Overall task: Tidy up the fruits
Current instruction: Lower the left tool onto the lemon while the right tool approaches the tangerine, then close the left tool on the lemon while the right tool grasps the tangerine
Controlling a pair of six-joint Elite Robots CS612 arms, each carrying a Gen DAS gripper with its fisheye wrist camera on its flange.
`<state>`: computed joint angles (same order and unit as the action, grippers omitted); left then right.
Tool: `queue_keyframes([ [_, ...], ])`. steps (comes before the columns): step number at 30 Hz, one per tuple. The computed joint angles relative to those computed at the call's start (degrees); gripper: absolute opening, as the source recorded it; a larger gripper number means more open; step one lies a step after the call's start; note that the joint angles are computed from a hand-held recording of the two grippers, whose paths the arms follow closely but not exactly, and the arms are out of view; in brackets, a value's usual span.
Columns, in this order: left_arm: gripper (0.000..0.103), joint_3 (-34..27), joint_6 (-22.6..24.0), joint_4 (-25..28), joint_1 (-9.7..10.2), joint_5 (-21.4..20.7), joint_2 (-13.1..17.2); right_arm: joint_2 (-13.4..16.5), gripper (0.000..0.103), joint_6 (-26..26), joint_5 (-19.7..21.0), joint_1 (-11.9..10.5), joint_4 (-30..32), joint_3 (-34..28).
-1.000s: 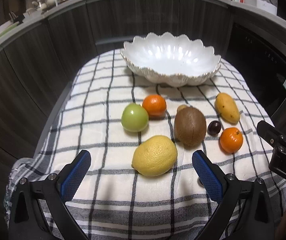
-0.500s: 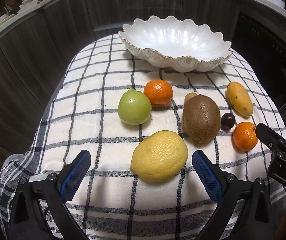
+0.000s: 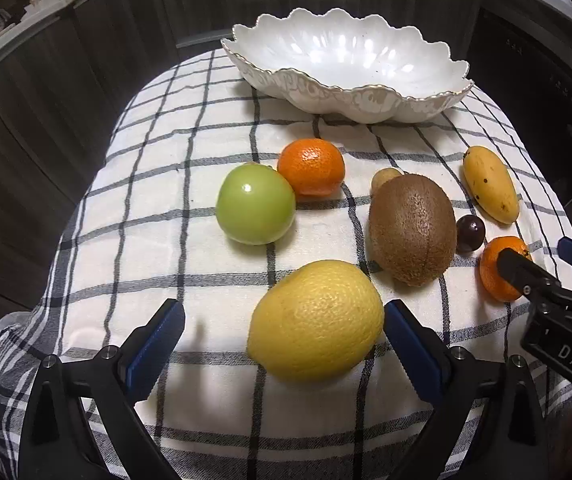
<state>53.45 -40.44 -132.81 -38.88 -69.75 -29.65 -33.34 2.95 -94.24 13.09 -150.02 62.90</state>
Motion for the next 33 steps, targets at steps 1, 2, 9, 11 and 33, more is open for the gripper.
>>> queue_keyframes([
  [1, 0.098, -0.19, 0.15, 0.11, 0.02, -0.18, 0.13, 0.13, 0.085, -0.11, 0.23, -0.01, 0.26, -0.2],
  [2, 0.098, -0.39, 0.26, 0.3, 0.04, -0.32, 0.26, 0.27, 0.084, -0.24, 0.39, 0.01, 0.49, -0.4],
  [9, 0.084, -1.19, 0.77, 1.01, 0.25, -1.96, 0.9, 1.13, 0.07, -0.5, 2.07, -0.06, 2.86, -1.71],
  [11, 0.081, -1.13, 0.86, 0.43, 0.29, -2.65, 0.91, 1.28, 0.066, -0.66, 2.32, -0.02, 3.13, -1.86],
  [33, 0.061, 0.88, 1.61, -2.96, -0.11, -2.42, -0.35, -0.41, 0.048, -0.43, 3.67, 0.05, -1.33, 1.2],
])
